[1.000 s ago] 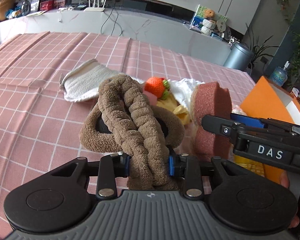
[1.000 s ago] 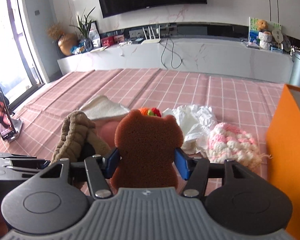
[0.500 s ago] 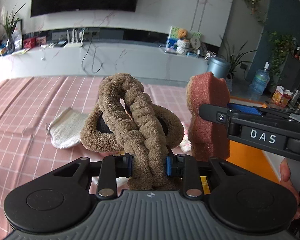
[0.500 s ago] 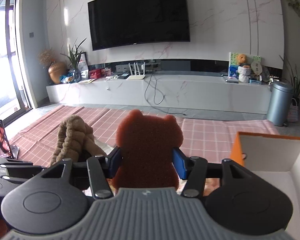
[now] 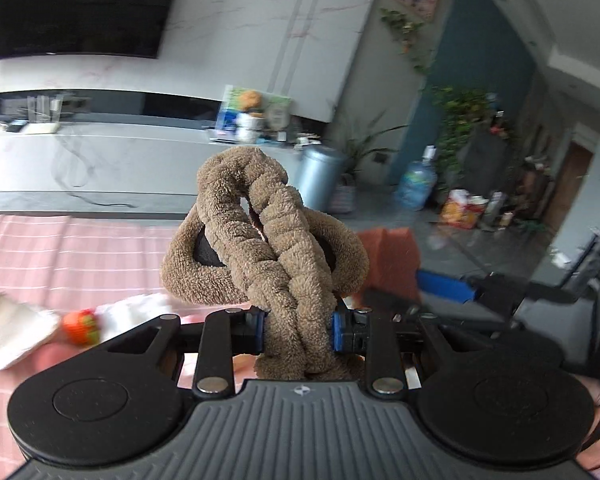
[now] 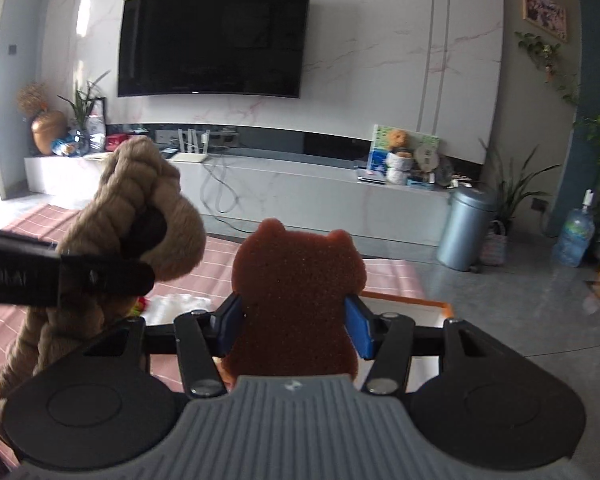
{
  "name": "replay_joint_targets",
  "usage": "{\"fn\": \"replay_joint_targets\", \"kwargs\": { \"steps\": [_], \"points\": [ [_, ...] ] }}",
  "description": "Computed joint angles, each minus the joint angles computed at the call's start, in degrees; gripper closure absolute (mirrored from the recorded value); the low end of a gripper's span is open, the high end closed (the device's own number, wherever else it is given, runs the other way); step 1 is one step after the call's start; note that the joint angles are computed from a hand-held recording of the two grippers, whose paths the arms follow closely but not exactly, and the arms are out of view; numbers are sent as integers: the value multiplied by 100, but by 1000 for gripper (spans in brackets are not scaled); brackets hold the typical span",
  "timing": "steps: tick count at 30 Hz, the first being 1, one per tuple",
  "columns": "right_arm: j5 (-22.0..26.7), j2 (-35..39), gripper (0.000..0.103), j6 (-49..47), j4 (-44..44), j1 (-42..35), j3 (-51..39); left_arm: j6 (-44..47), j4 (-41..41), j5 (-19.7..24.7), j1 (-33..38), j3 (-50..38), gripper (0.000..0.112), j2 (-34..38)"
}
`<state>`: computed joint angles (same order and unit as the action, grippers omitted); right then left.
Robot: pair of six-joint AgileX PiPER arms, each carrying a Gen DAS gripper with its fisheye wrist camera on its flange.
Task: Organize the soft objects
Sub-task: 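Carry the rope ring with the left gripper while the right carries the bear sponge into the orange box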
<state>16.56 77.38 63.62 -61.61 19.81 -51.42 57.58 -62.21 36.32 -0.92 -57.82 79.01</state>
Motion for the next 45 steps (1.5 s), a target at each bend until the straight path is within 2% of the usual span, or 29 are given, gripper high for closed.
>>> {"fn": "replay_joint_targets", "kwargs": {
  "steps": [5, 8, 12, 15, 18, 27, 30, 32, 35, 37, 42, 45],
  "points": [
    [-16, -288, 49, -1998, 1322, -738, 186, -568, 201, 11, -741, -701, 80, 605],
    [-34, -218, 49, -3219, 2278, -1091, 216, -918, 543, -12, -1117, -1159, 80, 1090],
    [-47, -6, 49, -4394, 3153, -1456, 310, -1638, 1158, 150, -1486, -1777, 80, 1759],
    [14, 247, 49, -5639, 4260, -1718, 257, -2034, 1719, -93, -1779, -1965, 80, 2073],
    [192, 545, 49, -6039, 4520, -1792, 85, -2443, 2191, -82, -2015, -2110, 80, 2314],
    [680, 1298, 48, -7251, 5314, -1914, -273, -2769, 3420, -116, -2454, -2167, 80, 2615],
    [906, 1531, 48, -7487, 5397, -1908, -444, -2930, 3859, 15, -2600, -2326, 78, 2756],
    [1000, 1672, 47, -7408, 5319, -1885, -515, -3154, 4128, 210, -2673, -2487, 77, 2848],
    [1161, 1962, 47, -7322, 5285, -1934, -795, -3675, 4376, 810, -2708, -3038, 75, 3170],
    [1225, 2062, 47, -7508, 5430, -1979, -927, -3783, 4151, 1127, -2559, -3303, 73, 3365],
    [1192, 2092, 44, -7727, 5631, -2019, -922, -3812, 3809, 1475, -2355, -3603, 68, 3592],
    [1092, 2017, 44, -7885, 5770, -2057, -758, -3666, 3528, 1879, -2154, -3948, 60, 3769]
  ]
}}
